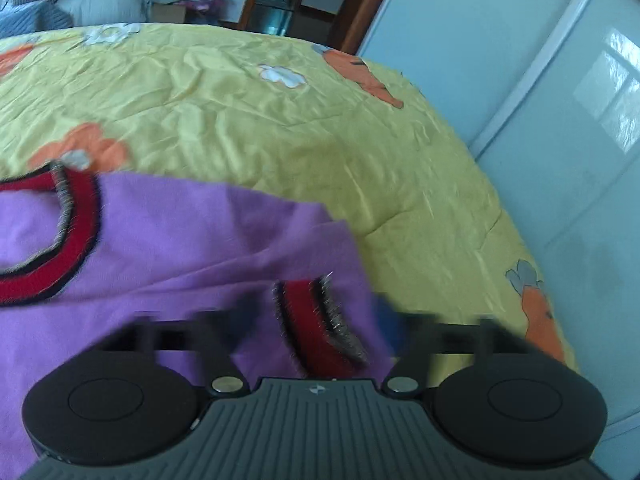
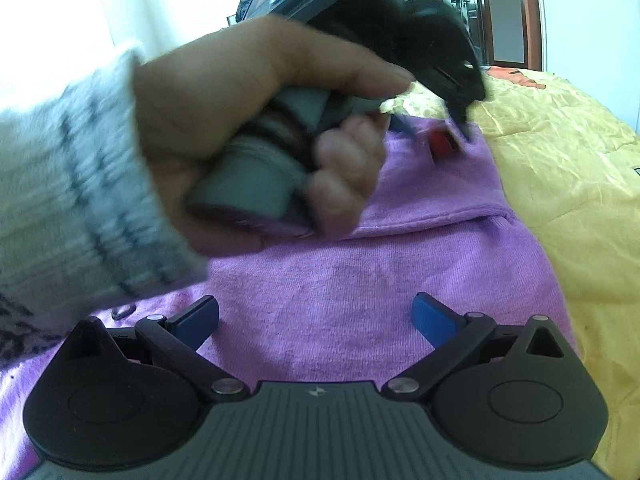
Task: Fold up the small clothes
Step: 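Grasp the red hem band with the left gripper while the right gripper grasps it too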
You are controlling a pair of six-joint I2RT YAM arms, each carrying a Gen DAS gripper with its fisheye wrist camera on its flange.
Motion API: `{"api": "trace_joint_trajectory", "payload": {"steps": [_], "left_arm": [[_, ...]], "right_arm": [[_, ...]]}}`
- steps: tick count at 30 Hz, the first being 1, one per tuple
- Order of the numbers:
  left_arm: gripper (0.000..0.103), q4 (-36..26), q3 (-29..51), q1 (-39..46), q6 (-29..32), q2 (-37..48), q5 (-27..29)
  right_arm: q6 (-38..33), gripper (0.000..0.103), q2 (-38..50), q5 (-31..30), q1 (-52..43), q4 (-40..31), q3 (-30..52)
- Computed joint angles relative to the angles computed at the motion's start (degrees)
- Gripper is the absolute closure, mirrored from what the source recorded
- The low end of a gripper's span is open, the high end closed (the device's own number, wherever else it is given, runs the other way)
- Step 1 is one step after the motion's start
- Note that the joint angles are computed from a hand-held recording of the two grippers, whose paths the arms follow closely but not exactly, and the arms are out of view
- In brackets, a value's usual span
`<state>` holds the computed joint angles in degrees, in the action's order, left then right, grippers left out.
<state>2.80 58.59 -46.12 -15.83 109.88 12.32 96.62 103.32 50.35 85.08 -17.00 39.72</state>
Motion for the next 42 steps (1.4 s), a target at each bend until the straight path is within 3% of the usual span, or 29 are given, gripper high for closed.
{"api": "trace_joint_trajectory", "payload": {"steps": [2, 4, 6, 8, 9, 11, 13, 15, 17, 20, 22, 23, 24, 26, 28, 30, 32, 34, 35, 37, 39, 42], "left_arm": [[0.023, 3.43, -8.61, 5.07, 1.12, -8.69, 5.25], [0.015, 6.47, -17.48, 13.64, 2.23, -18.8, 9.98], [0.007, 5.81, -22.1, 24.15, 5.31, -25.36, 12.71], [0.008, 2.02, -22.14, 33.8, 9.61, -26.34, 13.43], [0.009, 0.02, -21.18, 37.97, 11.92, -25.14, 14.19], [0.011, -2.92, -19.19, 44.09, 15.42, -21.44, 13.89], [0.014, -3.59, -18.03, 48.2, 18.17, -17.76, 12.32], [0.016, -3.81, -17.34, 51.3, 20.99, -14.46, 11.15], [0.015, 1.95, -20.6, 53.11, 24.74, -14.7, 11.0], [0.012, 6.24, -23.34, 52.79, 29.26, -15.36, 6.97], [0.012, 6.04, -23.61, 54.35, 29.08, -15.68, 5.76], [0.021, 2.67, -22.68, 55.88, 28.99, -16.69, 7.69], [0.024, -0.04, -22.71, 57.75, 28.63, -18.7, 10.93], [0.018, -5.71, -24.78, 62.08, 29.56, -25.29, 18.66], [0.014, -11.41, -27.64, 63.75, 34.65, -31.23, 23.94], [0.014, -10.54, -31.57, 59.64, 36.92, -34.73, 19.48], [0.014, -5.72, -34.55, 56.56, 38.07, -33.11, 14.04], [0.016, 0.27, -36.09, 56.65, 38.01, -30.37, 10.32], [0.014, -0.71, -35.33, 58.67, 38.86, -29.75, 11.74], [0.016, -7.25, -33.04, 63.07, 40.02, -30.84, 13.4], [0.013, -16.0, -32.13, 70.33, 45.13, -34.98, 20.87], [0.01, -34.83, -32.96, 80.8, 60.66, -42.2, 30.55]], "right_arm": [[0.92, 0.0, -2.21, 0.66, 0.66, 0.69, -1.9], [4.35, 0.0, -5.11, 2.93, 1.62, -2.9, -3.39], [1.69, 0.0, -9.47, 4.3, -0.56, -4.94, -5.06], [-8.05, 0.0, -13.99, 4.85, -5.77, -1.1, -7.0], [-16.95, 0.0, -15.62, 3.5, -9.82, 3.44, -7.76], [-36.74, 0.0, -15.08, -3.77, -19.52, 17.97, -9.29], [-47.13, 0.0, -10.2, -11.96, -27.51, 27.25, -7.99], [-53.07, 0.0, -3.97, -17.09, -32.11, 25.69, -2.88], [-58.48, 0.0, 0.69, -15.8, -33.11, 23.22, -0.46], [-54.56, 0.0, -3.24, -17.24, -37.3, 29.2, -8.54], [-50.03, 0.0, -6.15, -16.14, -38.17, 21.53, -8.01], [-47.71, 0.0, -8.43, -16.95, -38.03, 19.59, -8.45], [-46.43, 0.0, -10.81, -16.79, -36.31, 20.36, -9.89], [-44.82, 0.0, -13.38, -14.99, -30.46, 20.33, -10.54], [-44.97, 0.0, -11.93, -15.78, -26.21, 22.31, -9.62], [-46.06, 0.0, -8.01, -18.0, -24.15, 20.06, -6.74], [-46.85, 0.0, -4.8, -12.73, -21.14, 19.01, -6.99], [-42.29, 0.0, -9.1, -12.65, -21.46, 19.48, -12.05], [-39.3, 0.0, -10.63, -11.66, -21.01, 13.29, -11.33], [-31.05, 0.0, -12.89, -9.01, -17.83, -0.16, -8.78], [-21.17, 0.0, -16.97, -5.65, -10.64, -6.99, -9.47], [-16.84, 0.0, -19.67, -4.41, -1.27, -1.01, -11.45]]}}
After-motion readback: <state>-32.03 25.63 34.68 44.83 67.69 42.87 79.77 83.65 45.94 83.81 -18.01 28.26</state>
